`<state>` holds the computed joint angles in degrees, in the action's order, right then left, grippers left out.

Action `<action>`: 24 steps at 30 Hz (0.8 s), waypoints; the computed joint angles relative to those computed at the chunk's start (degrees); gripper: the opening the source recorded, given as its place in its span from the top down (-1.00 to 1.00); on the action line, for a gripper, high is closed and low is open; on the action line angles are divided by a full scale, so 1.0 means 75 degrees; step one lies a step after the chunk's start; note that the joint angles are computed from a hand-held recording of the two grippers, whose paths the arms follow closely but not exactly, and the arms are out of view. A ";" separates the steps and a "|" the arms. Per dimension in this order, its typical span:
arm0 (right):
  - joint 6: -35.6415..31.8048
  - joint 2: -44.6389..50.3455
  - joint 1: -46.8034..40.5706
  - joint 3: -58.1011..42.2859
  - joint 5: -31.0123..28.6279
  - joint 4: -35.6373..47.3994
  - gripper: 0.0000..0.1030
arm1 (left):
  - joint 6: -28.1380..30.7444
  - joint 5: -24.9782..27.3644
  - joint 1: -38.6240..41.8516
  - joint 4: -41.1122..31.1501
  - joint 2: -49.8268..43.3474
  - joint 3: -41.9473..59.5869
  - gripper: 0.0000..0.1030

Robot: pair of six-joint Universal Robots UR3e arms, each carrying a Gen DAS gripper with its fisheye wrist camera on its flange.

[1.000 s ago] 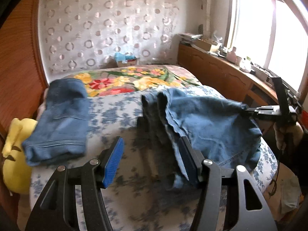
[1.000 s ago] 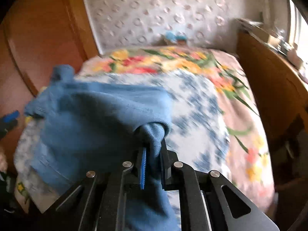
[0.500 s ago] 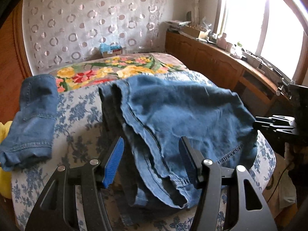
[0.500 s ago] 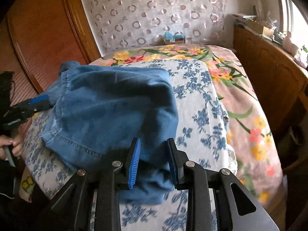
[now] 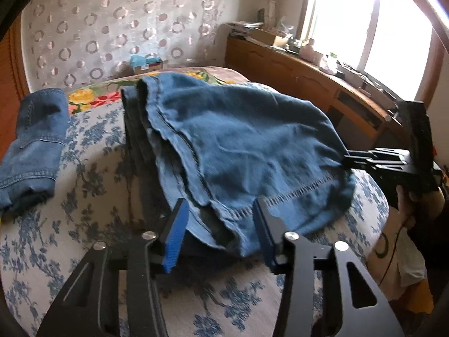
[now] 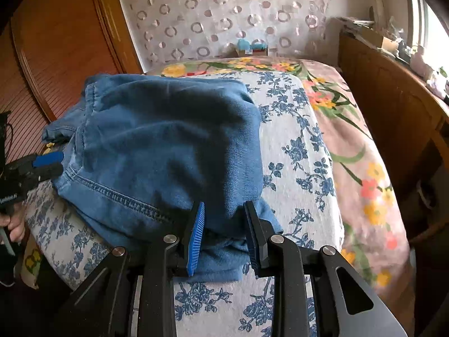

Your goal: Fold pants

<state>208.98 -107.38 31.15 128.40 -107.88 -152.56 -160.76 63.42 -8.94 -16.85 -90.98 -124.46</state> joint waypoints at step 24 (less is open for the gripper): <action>0.1176 -0.0567 0.1210 0.0024 -0.1070 0.0230 0.44 | 0.0858 -0.0997 0.1425 -0.1546 0.2173 -0.1044 0.87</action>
